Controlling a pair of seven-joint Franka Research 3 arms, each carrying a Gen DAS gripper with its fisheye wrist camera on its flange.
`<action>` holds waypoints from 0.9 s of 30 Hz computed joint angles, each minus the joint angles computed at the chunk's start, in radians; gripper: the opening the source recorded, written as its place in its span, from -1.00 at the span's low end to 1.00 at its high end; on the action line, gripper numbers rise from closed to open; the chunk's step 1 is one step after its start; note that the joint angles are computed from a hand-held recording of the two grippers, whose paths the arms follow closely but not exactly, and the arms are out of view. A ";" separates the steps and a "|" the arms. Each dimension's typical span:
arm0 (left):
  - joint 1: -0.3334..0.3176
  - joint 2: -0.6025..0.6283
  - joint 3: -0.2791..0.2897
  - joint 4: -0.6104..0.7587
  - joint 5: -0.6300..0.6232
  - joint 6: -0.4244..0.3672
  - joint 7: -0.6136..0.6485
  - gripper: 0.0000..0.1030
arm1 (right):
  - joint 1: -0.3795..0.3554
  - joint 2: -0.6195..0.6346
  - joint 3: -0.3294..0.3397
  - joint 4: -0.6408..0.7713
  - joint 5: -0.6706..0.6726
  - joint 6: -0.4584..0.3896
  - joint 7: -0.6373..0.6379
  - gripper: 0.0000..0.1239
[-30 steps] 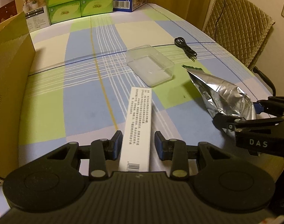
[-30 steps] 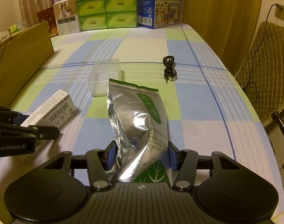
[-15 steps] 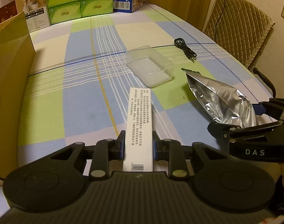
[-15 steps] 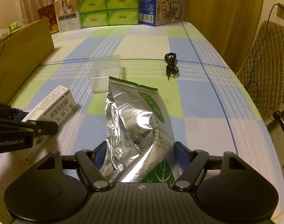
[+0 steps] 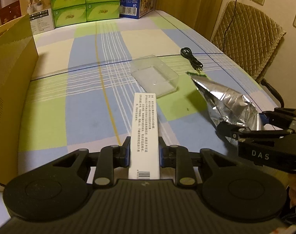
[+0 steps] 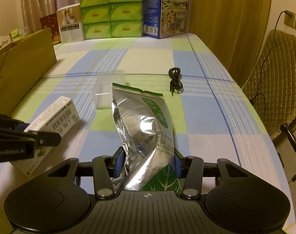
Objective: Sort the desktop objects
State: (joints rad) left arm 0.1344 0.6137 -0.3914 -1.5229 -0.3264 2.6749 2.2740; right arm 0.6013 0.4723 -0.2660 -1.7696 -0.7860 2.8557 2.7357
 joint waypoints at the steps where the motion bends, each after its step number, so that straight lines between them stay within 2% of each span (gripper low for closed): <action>1: -0.001 -0.001 0.000 0.000 0.001 -0.001 -0.001 -0.58 | 0.004 -0.001 -0.006 -0.001 -0.006 0.004 0.009 -0.26; 11: -0.009 -0.007 0.010 -0.003 0.009 -0.016 -0.017 -0.58 | 0.006 0.001 -0.010 0.000 -0.001 0.024 -0.001 -0.26; 16: -0.019 -0.007 0.019 0.006 0.016 -0.029 -0.046 -0.58 | -0.025 -0.002 0.028 -0.006 0.077 0.031 -0.078 -0.26; 22: -0.002 -0.034 0.007 -0.025 -0.003 -0.033 -0.026 -0.58 | 0.006 -0.032 0.011 -0.031 0.095 0.027 -0.091 -0.26; 27: 0.001 -0.068 0.007 -0.054 -0.022 -0.029 -0.008 -0.58 | 0.026 -0.075 0.002 -0.056 0.057 0.018 -0.039 -0.26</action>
